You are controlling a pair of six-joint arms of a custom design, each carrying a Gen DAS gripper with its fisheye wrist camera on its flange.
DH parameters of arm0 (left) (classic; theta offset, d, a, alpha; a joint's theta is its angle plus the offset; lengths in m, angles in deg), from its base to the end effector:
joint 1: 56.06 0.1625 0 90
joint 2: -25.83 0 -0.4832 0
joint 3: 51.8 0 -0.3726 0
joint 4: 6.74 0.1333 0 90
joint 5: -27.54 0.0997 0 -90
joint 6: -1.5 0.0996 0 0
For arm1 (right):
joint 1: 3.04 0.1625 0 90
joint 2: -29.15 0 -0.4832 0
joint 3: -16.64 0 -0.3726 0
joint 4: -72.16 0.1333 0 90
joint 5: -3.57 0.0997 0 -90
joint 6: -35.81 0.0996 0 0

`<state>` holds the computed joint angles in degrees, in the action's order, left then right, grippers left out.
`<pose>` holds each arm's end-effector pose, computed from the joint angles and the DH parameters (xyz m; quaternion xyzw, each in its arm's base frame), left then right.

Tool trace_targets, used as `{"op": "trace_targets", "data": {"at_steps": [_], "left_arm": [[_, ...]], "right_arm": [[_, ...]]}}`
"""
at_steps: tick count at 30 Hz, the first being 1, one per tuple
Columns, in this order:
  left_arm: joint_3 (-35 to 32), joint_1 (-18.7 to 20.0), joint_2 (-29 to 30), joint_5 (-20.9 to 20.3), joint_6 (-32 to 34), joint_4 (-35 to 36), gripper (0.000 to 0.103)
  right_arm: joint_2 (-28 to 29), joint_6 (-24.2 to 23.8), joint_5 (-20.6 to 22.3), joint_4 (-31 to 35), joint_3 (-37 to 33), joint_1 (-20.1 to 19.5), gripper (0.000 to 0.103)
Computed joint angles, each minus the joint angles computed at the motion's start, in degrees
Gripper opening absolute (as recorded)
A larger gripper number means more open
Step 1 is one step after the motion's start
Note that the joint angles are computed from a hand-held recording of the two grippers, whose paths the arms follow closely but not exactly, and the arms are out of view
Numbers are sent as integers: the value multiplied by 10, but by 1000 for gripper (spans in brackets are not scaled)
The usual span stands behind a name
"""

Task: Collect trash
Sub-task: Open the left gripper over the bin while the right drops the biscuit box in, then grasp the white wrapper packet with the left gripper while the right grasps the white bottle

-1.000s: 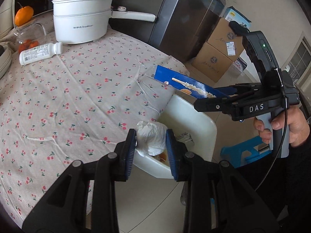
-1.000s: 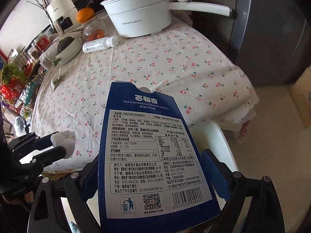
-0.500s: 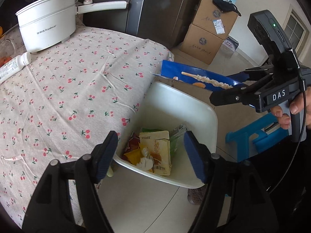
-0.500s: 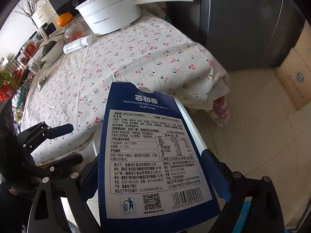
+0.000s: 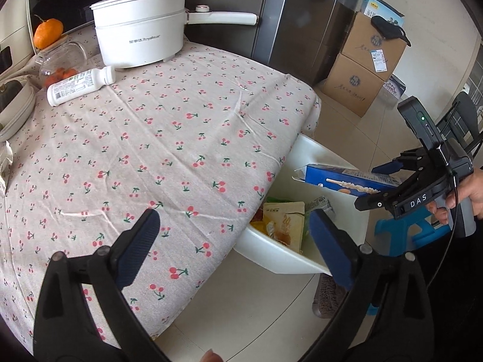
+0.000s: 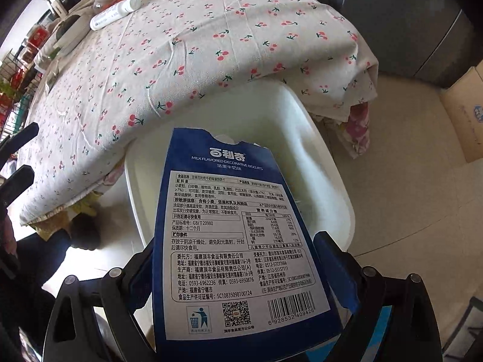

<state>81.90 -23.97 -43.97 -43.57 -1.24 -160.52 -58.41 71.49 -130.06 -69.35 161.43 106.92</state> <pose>-0.2766 -0.3688 0.1869 0.4569 0.8742 -0.0820 0.1422 0.1680 -0.2733 0.2503 -0.1084 -0.9211 0.1322 0.3499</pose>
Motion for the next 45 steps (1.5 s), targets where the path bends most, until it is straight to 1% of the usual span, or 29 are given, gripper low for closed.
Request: {"op": "trace_targets", "data": {"at_steps": [3,7,13,17,21,23,25,29,32,34,37,40,43,45], "left_arm": [[6,3,-11,18,-2,-4,102],[6,12,-28,35,-3,1,102],[3,30,-50,63,-15,5,102],[-3,49,-63,89,-21,4,102],[-10,75,-77,113,-23,-9,102],[-9,88,-83,133,-19,-33,102],[-14,106,-87,144,-15,-55,102],[-45,146,-81,169,2,-58,102],[-71,175,-59,205,50,-66,102],[-92,197,-41,223,90,-75,102],[-134,233,-15,224,127,-61,102],[-169,257,10,221,168,-66,102],[-205,274,33,206,204,-48,102],[-226,284,48,195,229,-37,102]], "right_arm": [[10,0,-2,-9,-3,0,98],[24,23,-23,12,-17,10,103],[42,17,-43,9,-32,36,103],[63,13,-58,8,-49,58,103],[89,-5,-74,-15,-69,79,103],[105,-17,-82,-34,-78,87,103],[122,-30,-87,-53,-90,92,103],[161,-72,-85,-106,-113,96,103],[192,-117,-70,-148,-133,94,103],[212,-156,-57,-167,-151,90,103],[246,-217,-50,-201,-180,83,103],[278,-284,-29,-247,-207,68,103],[311,-345,-22,-256,-244,52,103],[331,-384,-9,-252,-273,39,103]]}}
